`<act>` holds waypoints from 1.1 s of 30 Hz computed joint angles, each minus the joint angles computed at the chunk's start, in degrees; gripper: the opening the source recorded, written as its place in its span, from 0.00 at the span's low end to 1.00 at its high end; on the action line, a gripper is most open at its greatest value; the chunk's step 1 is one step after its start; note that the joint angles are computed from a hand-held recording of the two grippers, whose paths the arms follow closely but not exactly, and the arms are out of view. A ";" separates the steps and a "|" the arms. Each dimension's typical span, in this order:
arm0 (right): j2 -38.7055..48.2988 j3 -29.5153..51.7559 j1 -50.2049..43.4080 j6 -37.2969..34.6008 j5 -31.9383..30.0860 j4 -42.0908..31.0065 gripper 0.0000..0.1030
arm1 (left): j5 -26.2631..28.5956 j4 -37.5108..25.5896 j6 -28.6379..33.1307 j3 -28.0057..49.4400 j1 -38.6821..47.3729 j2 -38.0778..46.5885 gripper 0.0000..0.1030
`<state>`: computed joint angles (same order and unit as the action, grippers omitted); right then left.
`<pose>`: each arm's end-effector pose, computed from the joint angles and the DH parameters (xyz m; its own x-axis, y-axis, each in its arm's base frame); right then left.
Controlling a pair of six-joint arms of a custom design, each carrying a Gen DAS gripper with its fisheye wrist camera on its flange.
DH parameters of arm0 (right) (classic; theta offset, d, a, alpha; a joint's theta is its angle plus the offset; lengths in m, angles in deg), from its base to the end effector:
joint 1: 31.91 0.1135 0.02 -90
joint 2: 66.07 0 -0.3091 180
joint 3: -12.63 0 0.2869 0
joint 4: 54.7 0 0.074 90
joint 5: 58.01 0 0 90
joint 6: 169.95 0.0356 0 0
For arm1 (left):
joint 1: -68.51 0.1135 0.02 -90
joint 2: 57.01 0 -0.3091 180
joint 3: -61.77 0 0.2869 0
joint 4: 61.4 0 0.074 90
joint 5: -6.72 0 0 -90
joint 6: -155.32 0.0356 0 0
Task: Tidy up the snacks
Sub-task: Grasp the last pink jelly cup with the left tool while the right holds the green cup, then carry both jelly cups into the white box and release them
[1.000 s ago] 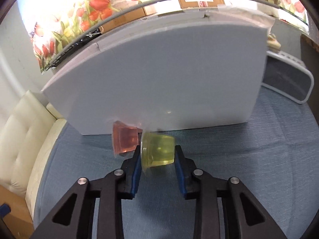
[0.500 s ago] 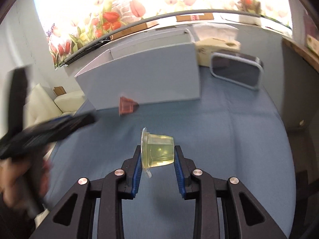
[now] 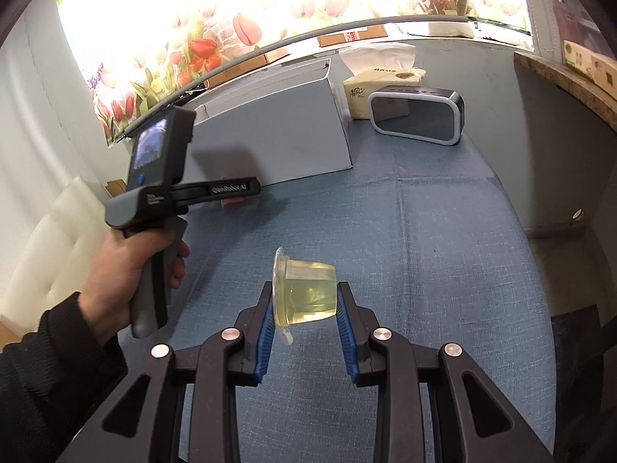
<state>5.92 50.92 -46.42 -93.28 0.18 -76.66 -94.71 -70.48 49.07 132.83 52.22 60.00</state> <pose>0.2196 -0.0374 0.1622 -0.7606 -0.0056 -0.6493 -0.2572 0.9207 0.2934 0.4073 -0.1117 0.0934 -0.8016 -0.0515 -0.5957 -0.0608 0.9981 -0.0045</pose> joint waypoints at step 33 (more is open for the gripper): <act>13.76 27.13 17.59 10.18 7.45 1.05 0.31 | 22.81 -3.97 7.25 -2.02 12.74 -23.35 0.48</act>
<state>19.68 78.04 -28.83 -83.10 7.63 -75.61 -71.90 -74.46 56.32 130.81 64.96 36.64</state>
